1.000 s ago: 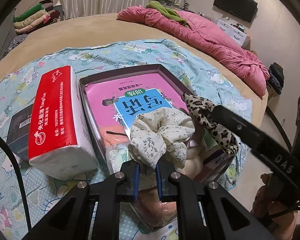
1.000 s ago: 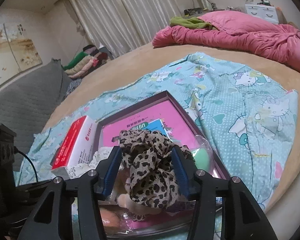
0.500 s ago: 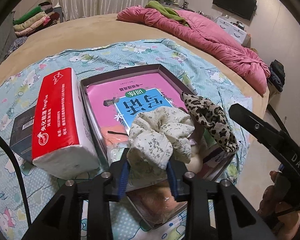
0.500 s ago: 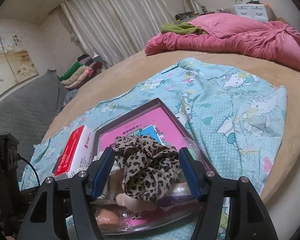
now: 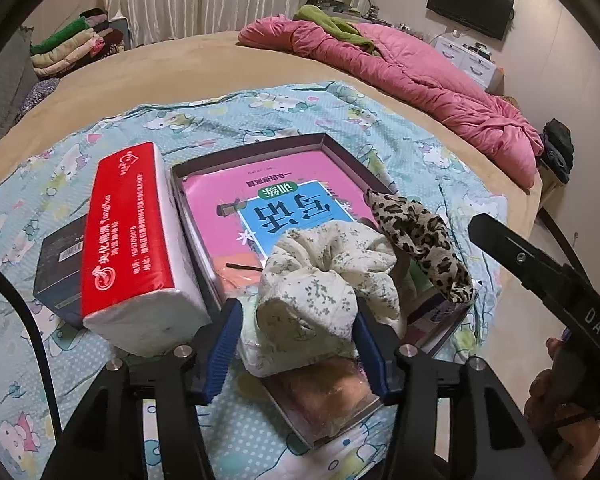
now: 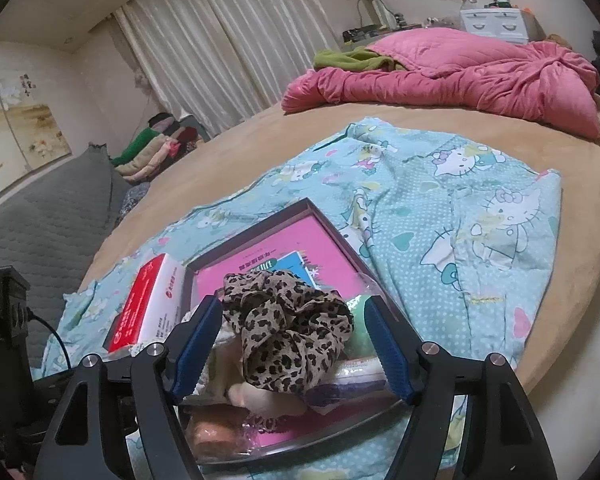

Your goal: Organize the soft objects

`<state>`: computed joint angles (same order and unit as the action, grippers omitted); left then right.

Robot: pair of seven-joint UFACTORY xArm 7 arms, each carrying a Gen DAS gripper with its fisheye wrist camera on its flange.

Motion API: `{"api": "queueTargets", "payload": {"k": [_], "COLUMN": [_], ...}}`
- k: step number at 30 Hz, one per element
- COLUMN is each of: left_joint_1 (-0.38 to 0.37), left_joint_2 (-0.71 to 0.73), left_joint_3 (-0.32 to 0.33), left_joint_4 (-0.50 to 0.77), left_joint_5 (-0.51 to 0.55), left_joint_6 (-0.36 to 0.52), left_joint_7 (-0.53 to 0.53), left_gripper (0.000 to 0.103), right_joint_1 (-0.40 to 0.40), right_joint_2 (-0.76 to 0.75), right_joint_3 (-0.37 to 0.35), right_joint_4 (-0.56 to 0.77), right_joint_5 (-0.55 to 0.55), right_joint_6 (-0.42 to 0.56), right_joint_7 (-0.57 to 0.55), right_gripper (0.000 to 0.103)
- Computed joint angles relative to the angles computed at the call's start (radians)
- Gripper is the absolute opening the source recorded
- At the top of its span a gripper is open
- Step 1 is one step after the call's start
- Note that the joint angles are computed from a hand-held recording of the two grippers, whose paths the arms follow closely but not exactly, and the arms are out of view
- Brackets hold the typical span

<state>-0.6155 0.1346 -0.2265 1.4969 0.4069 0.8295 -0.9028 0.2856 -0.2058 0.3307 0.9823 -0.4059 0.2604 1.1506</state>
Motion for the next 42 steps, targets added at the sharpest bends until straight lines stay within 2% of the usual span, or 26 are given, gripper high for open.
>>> {"api": "queueTargets", "payload": {"k": [6,11,18,27,42], "left_joint_1": [0.001,0.002,0.006,0.010,0.051], "left_joint_2": [-0.008,-0.019,-0.045,-0.079,-0.196], "left_joint_3": [-0.001,-0.004,-0.014,-0.028,-0.074], "left_joint_4": [-0.007,-0.015,-0.029,-0.024,-0.075], "left_joint_5": [-0.003,0.005,0.019,0.043,0.058], "left_joint_6": [0.009,0.007,0.002,0.063,0.134], "left_joint_7": [-0.006,-0.008,-0.022,-0.049,-0.079], "left_gripper": [0.072,0.074,0.083,0.085,0.085], "right_joint_1": [-0.003,-0.003,-0.007,-0.003,0.038], "right_joint_2": [-0.010,-0.013,-0.023,-0.047,-0.090], "right_joint_3": [0.007,0.007,0.017,0.027,0.047], "right_joint_4": [0.002,0.003,0.014,0.033,0.087], "right_joint_5": [-0.008,-0.011,-0.033,-0.041,0.027], "right_joint_6": [0.015,0.019,0.047,0.109,0.183], "right_joint_7": [0.009,0.011,0.023,0.040,0.015], "right_gripper": [0.076,0.077,0.078,0.080,0.081]}}
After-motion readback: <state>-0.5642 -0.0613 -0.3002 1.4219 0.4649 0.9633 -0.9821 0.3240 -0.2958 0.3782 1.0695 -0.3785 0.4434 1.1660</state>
